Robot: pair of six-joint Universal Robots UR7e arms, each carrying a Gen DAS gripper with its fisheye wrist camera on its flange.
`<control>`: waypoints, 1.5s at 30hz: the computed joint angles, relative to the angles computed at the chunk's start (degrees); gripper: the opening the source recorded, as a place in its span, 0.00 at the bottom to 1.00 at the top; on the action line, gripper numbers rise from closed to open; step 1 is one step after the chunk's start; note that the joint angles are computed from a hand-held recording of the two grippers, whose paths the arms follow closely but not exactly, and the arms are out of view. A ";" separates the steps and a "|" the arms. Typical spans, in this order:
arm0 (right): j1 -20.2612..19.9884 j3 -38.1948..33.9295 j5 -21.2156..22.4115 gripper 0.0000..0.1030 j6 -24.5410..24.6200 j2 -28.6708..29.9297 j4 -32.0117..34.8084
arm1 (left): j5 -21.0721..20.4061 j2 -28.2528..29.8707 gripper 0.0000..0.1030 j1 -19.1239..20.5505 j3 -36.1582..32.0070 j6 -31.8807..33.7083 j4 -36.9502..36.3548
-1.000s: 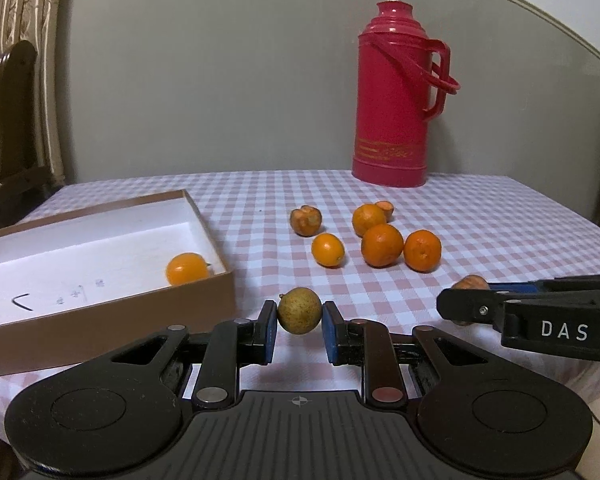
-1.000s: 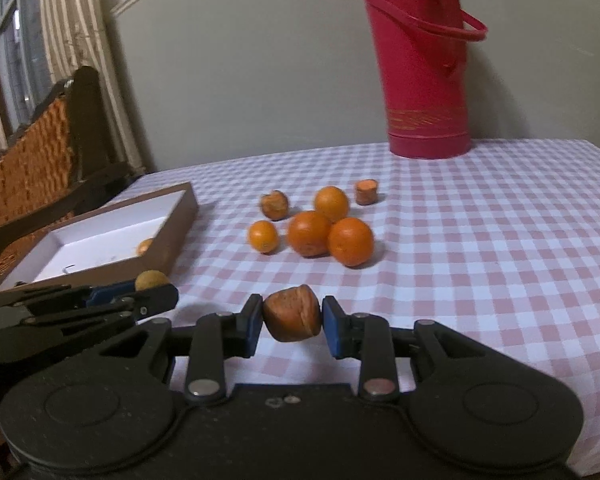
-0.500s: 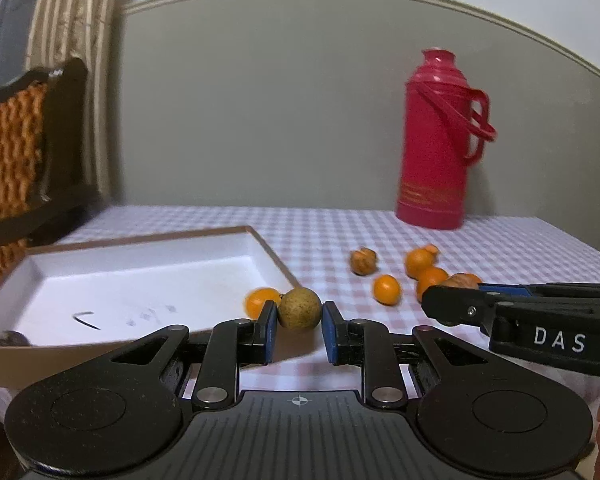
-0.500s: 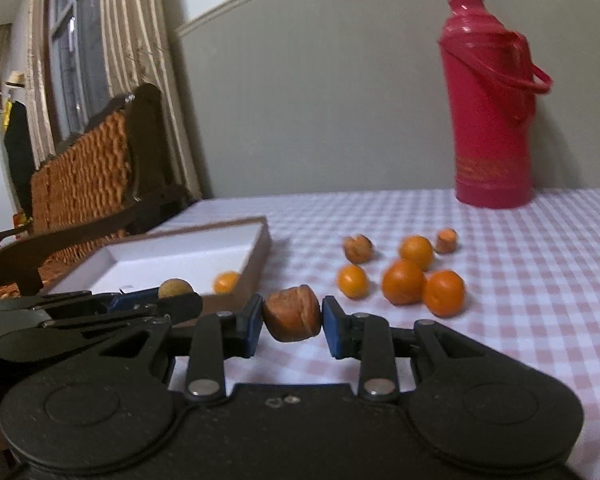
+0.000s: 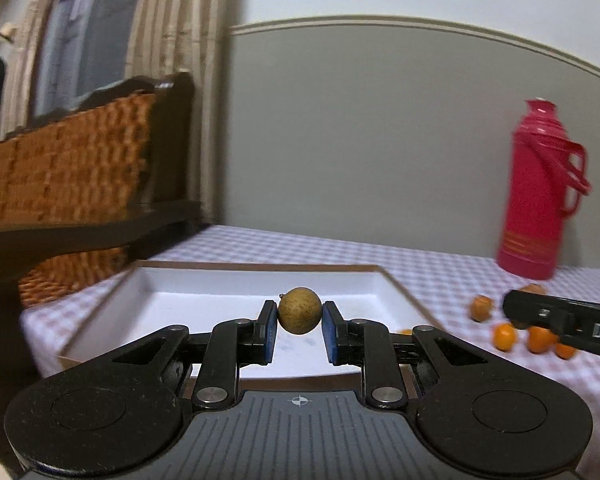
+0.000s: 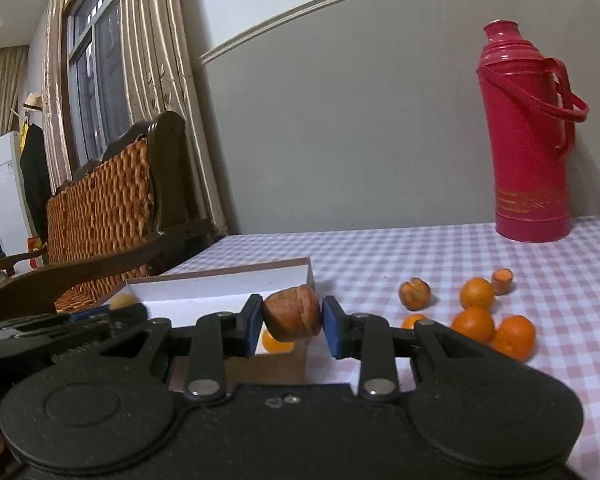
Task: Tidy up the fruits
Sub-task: 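Carry both fruits over the white box and open both grippers to release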
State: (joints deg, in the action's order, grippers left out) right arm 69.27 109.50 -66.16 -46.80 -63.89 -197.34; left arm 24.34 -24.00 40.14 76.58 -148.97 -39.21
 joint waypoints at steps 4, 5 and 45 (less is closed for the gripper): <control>0.92 -0.74 -0.01 0.23 0.84 1.49 -1.05 | -2.23 -2.00 0.24 0.65 3.36 5.28 -8.04; 1.14 -0.89 -0.08 0.23 0.95 1.85 -1.36 | -2.66 -2.29 0.23 0.86 3.77 6.18 -9.52; 6.53 -13.29 -9.03 0.59 5.07 14.87 -3.94 | -9.68 -3.24 0.27 8.30 -1.76 7.00 -6.77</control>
State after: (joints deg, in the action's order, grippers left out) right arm 75.80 96.21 -75.18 -41.73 -49.02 -201.28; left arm 14.66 -27.24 48.44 74.82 -141.97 -45.98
